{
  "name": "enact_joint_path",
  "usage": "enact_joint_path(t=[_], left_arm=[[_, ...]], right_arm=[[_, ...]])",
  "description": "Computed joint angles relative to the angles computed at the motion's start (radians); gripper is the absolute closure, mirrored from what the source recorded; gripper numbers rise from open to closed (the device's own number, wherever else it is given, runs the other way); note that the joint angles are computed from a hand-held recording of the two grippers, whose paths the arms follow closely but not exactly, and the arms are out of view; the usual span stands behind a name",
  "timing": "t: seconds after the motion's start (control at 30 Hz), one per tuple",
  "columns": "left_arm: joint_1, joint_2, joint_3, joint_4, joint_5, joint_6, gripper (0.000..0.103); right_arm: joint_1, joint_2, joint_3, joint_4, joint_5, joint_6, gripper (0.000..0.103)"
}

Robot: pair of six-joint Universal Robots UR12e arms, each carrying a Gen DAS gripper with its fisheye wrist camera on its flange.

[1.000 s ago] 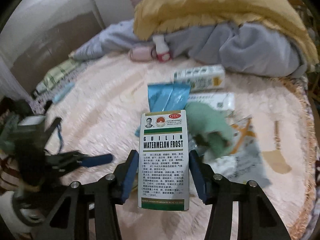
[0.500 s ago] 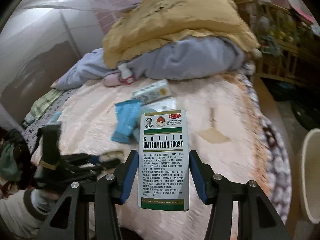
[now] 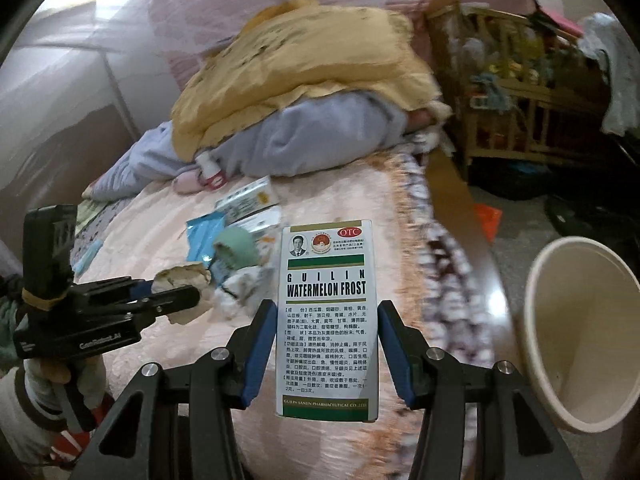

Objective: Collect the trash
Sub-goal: 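Carry tissue and Watermelon Frost box to the bucket and open both tools to drop them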

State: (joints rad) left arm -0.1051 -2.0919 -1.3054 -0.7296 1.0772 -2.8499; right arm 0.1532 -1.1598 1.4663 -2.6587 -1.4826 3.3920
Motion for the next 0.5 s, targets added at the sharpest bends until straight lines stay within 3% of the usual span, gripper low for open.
enact_joint_path(t=[0.33, 0.5], left_arm=[[-0.097, -0.048, 0.101, -0.068, 0.013, 0.071, 0.075], [-0.145, -0.089, 0.173, -0.138, -0.025, 0.081, 0.075]], right_arm=[[-0.074, -0.085, 0.12, -0.029, -0.096, 0.037, 0.053], [-0.119, -0.117, 0.171, -0.032, -0.158, 0.076, 0.053]])
